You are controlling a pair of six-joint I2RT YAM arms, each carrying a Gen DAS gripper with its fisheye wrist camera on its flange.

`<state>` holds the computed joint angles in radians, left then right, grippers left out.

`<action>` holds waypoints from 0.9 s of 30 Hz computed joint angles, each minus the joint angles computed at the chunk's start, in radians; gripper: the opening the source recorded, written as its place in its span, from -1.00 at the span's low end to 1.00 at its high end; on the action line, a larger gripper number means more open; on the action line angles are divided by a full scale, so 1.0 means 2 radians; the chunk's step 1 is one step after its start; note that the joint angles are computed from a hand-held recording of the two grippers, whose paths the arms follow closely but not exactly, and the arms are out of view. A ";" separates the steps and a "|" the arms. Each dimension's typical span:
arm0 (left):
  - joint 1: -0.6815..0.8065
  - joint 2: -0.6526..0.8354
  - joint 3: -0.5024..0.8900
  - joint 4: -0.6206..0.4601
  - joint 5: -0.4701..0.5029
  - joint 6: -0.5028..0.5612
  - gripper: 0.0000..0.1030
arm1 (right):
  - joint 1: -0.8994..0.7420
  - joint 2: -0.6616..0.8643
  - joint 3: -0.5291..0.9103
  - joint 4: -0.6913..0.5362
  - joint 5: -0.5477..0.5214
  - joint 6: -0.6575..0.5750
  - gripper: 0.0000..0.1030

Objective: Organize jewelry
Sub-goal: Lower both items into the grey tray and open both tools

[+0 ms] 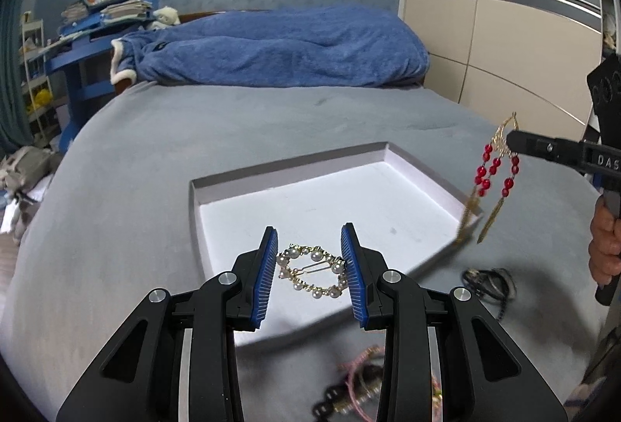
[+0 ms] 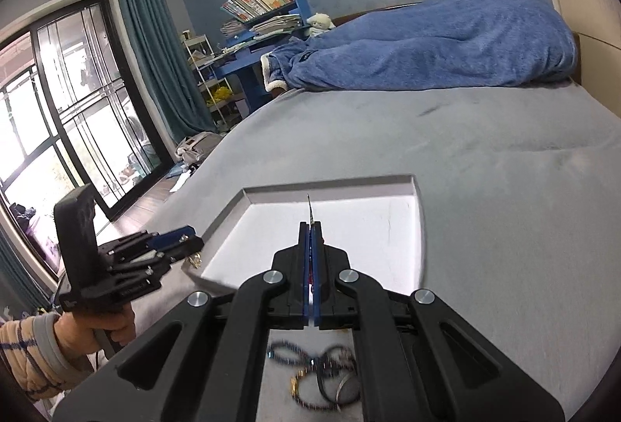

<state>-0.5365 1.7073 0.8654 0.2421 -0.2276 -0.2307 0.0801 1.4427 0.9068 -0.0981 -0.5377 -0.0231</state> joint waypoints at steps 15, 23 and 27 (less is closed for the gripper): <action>0.023 0.094 0.067 -0.043 0.029 -0.007 -0.31 | 0.032 0.116 0.044 0.007 0.062 0.001 -0.99; 0.018 0.085 0.052 -0.030 0.019 -0.008 0.13 | 0.022 0.129 0.048 -0.008 0.062 -0.003 -0.94; 0.005 0.069 0.028 -0.015 0.005 -0.009 0.48 | 0.007 0.107 0.021 0.006 0.050 -0.002 -0.63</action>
